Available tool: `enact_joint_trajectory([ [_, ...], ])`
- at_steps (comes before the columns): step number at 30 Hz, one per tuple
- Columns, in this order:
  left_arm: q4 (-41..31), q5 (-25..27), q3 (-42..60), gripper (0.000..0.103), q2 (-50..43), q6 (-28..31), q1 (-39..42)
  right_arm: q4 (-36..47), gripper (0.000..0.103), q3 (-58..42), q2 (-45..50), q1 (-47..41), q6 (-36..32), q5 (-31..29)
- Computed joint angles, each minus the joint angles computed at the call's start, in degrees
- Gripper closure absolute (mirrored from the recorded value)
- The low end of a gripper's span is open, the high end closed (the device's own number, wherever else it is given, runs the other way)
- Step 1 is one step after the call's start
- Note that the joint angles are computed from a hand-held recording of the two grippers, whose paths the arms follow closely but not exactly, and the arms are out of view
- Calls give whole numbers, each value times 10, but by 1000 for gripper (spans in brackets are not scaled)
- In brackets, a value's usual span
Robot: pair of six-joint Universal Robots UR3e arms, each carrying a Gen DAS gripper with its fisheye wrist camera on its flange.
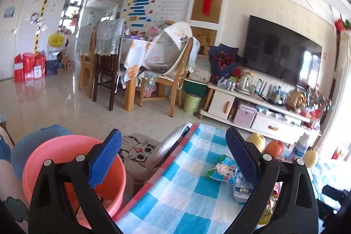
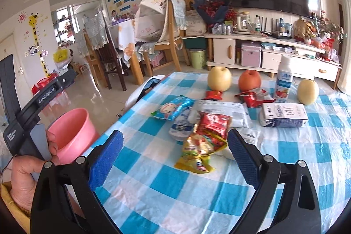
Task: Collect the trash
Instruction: 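Bring both open tools back over the table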
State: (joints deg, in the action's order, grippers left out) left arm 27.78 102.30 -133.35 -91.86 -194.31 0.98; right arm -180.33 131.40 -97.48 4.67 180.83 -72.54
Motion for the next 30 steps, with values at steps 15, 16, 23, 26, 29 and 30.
enact_joint_trajectory([
  [15,-82,97,131,7,-112,30,-171,81,8,95,-132,-214,-83,145],
  [16,-90,106,141,7,-120,28,-181,87,8,97,-138,-227,-92,151],
  [23,-169,32,181,7,-140,15,-199,163,8,97,-164,-332,-140,203],
  [26,-210,-34,202,7,-154,28,-197,204,8,88,-164,-375,-160,230],
  [29,-243,-62,226,7,-178,29,-205,197,8,82,-144,-394,-167,224],
  [30,-249,-72,233,7,-188,29,-208,201,8,75,-133,-398,-169,223],
])
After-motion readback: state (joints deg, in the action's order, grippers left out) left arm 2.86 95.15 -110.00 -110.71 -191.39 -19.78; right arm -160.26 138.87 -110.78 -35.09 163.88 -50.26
